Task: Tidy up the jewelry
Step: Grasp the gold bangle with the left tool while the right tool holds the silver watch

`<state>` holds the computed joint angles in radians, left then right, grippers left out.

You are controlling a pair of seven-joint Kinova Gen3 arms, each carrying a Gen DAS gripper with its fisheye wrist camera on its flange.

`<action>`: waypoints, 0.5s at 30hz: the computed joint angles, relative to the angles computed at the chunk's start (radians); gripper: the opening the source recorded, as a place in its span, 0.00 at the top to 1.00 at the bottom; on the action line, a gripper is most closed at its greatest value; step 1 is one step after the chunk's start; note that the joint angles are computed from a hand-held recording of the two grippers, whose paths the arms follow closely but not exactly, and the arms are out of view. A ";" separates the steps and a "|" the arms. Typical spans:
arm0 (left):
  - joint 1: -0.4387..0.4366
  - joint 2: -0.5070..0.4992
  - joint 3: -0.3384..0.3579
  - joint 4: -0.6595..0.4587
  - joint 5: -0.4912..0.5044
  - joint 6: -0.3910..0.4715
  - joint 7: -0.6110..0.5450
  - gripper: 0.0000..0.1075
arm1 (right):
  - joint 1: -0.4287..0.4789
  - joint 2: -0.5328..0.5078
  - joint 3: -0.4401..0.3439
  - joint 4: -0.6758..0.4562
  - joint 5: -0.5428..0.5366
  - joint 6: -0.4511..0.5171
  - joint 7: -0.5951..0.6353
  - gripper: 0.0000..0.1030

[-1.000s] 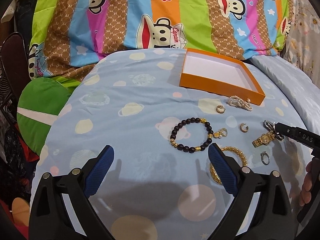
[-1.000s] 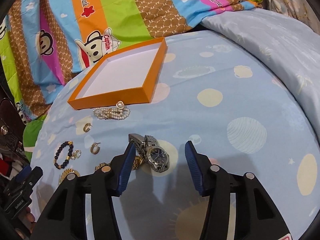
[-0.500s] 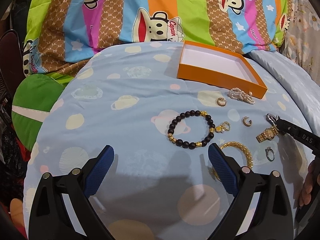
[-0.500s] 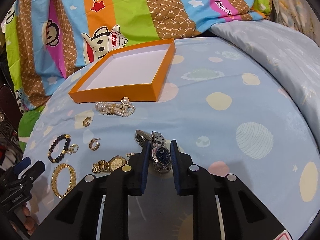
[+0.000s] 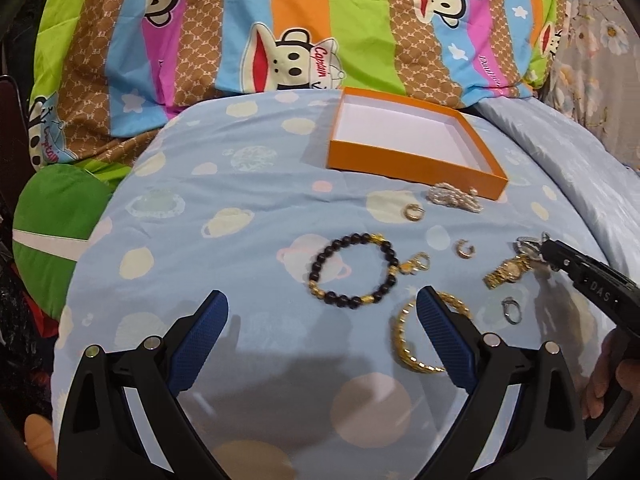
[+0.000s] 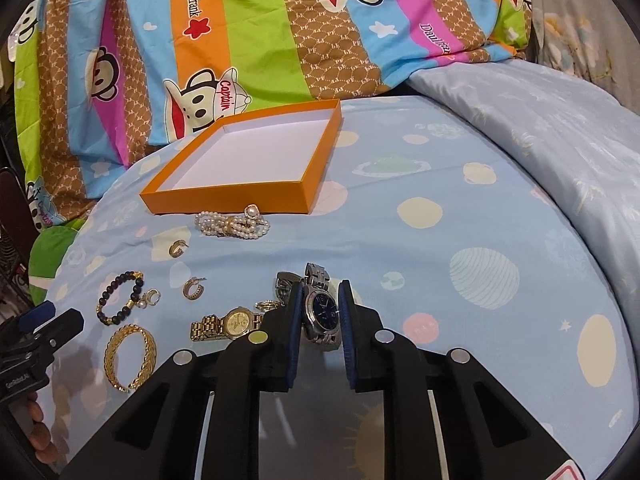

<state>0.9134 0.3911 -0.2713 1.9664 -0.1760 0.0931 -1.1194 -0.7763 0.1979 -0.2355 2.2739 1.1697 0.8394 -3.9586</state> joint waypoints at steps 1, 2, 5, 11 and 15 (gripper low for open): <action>-0.032 -0.005 0.042 0.007 0.010 -0.001 -0.013 0.14 | -0.005 0.000 -0.003 0.000 -0.001 0.007 -0.005 0.84; -0.065 -0.007 0.087 0.012 0.015 0.000 -0.021 0.14 | -0.010 0.001 -0.005 0.001 -0.004 0.013 -0.010 0.84; -0.087 -0.001 0.137 0.014 0.033 0.004 -0.043 0.14 | -0.016 0.002 -0.008 0.002 -0.007 0.017 -0.015 0.85; 0.008 0.027 0.093 -0.024 0.014 0.033 -0.024 0.14 | -0.014 -0.004 -0.008 0.009 -0.004 0.010 -0.025 0.86; 0.058 0.061 0.065 -0.066 -0.016 0.069 0.011 0.14 | -0.012 -0.005 -0.008 0.013 0.003 0.003 -0.034 0.86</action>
<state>0.9717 0.4520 -0.2063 1.9004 -0.1922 0.1616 -1.1085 -0.7885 0.1929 -0.2436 2.2870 1.1730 0.8422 -3.9924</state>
